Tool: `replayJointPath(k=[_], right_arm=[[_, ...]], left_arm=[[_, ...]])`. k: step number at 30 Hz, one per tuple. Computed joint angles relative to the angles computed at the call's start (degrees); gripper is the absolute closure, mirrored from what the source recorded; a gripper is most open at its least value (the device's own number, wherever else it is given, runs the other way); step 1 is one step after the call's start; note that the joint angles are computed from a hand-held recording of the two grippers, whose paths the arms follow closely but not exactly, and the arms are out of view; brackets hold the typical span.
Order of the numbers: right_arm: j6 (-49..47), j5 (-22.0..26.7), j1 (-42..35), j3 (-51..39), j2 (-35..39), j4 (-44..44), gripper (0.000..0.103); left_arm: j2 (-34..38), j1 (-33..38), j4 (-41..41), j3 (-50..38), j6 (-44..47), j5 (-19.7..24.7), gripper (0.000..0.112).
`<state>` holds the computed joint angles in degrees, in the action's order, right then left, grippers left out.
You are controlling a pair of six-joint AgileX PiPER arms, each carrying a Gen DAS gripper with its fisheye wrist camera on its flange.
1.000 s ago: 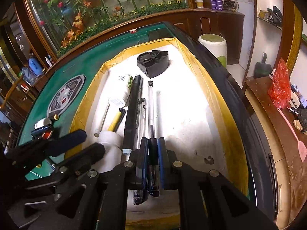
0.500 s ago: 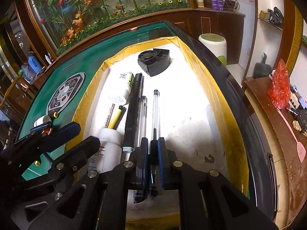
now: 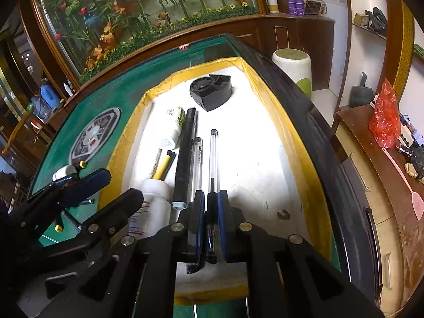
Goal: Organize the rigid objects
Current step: 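Carry the white bottle and clear pen into the tray and open both grippers, then grasp a black marker with the left gripper while the right grasps a black pen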
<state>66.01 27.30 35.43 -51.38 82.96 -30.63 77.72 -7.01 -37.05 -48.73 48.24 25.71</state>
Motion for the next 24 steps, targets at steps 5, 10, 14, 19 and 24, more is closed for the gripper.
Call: replayJointPath(k=[5, 10, 14, 19, 24], right_arm=[[7.71, 1.05, 2.53, 1.92, -3.85, -5.84, 0.092], [12.42, 4.48, 5.82, 1.36, -5.87, -10.17, 0.092], [13.95, 5.72, 8.88, -0.68, -5.24, -11.68, 0.092], [12.65, 5.18, 12.09, -3.89, -2.70, -10.77, 0.088], [5.91, 3.15, 14.52, -8.52, 1.83, -5.32, 0.088]], left_arm=[[-2.27, 1.88, -2.58, 0.72, 2.35, 0.56, 0.056], [-4.62, 9.47, -8.44, -0.66, 7.45, 9.26, 0.053], [-6.89, 16.48, -11.11, -0.83, 11.57, 14.52, 0.049], [-6.76, 29.97, -15.49, -1.87, 18.89, 24.31, 0.046], [-2.07, 47.88, -18.81, -4.37, 26.42, 34.27, 0.046]])
